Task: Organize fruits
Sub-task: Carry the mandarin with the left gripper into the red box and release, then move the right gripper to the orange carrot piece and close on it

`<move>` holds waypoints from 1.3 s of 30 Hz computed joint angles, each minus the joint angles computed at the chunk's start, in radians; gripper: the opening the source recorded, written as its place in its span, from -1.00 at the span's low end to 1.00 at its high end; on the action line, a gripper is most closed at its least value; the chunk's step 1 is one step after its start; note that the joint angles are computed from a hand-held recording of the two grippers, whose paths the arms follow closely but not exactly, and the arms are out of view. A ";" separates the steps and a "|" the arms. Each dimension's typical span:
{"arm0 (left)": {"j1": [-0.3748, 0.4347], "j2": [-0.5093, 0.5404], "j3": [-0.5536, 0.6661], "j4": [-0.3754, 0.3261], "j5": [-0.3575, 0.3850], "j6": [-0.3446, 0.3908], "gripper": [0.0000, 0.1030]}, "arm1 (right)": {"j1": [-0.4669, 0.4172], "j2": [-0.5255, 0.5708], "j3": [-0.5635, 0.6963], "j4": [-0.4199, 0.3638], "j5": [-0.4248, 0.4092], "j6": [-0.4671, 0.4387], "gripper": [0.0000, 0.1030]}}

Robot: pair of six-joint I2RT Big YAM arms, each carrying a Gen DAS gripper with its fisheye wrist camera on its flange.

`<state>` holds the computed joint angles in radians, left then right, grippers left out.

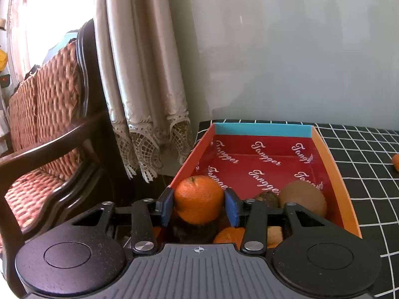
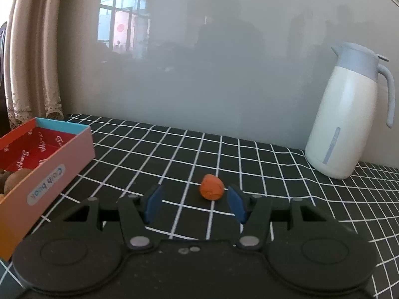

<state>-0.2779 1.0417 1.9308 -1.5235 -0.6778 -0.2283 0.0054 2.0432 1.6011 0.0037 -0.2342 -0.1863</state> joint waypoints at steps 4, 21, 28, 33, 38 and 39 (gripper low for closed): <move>-0.096 -0.009 -0.003 0.025 -0.128 -0.007 0.96 | 0.001 -0.025 -0.039 0.051 -0.014 -0.007 0.41; -0.219 0.017 0.049 0.014 -0.166 -0.097 1.00 | -0.074 -0.041 -0.111 0.127 -0.137 -0.084 0.73; -0.229 0.026 0.053 0.008 -0.163 -0.096 1.00 | -0.058 -0.020 -0.079 0.091 -0.090 -0.061 0.73; -0.228 0.023 0.049 0.009 -0.155 -0.079 1.00 | -0.038 0.015 -0.019 0.035 -0.038 0.005 0.72; -0.204 0.012 0.035 0.015 -0.139 -0.062 1.00 | -0.005 0.061 0.062 -0.025 0.037 0.057 0.64; -0.197 0.011 0.035 0.015 -0.132 -0.060 1.00 | 0.000 0.069 0.077 -0.036 0.048 0.069 0.61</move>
<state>-0.4749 1.0525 1.9657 -1.5085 -0.8100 -0.2880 0.0057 2.1124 1.6784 -0.0327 -0.1866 -0.1173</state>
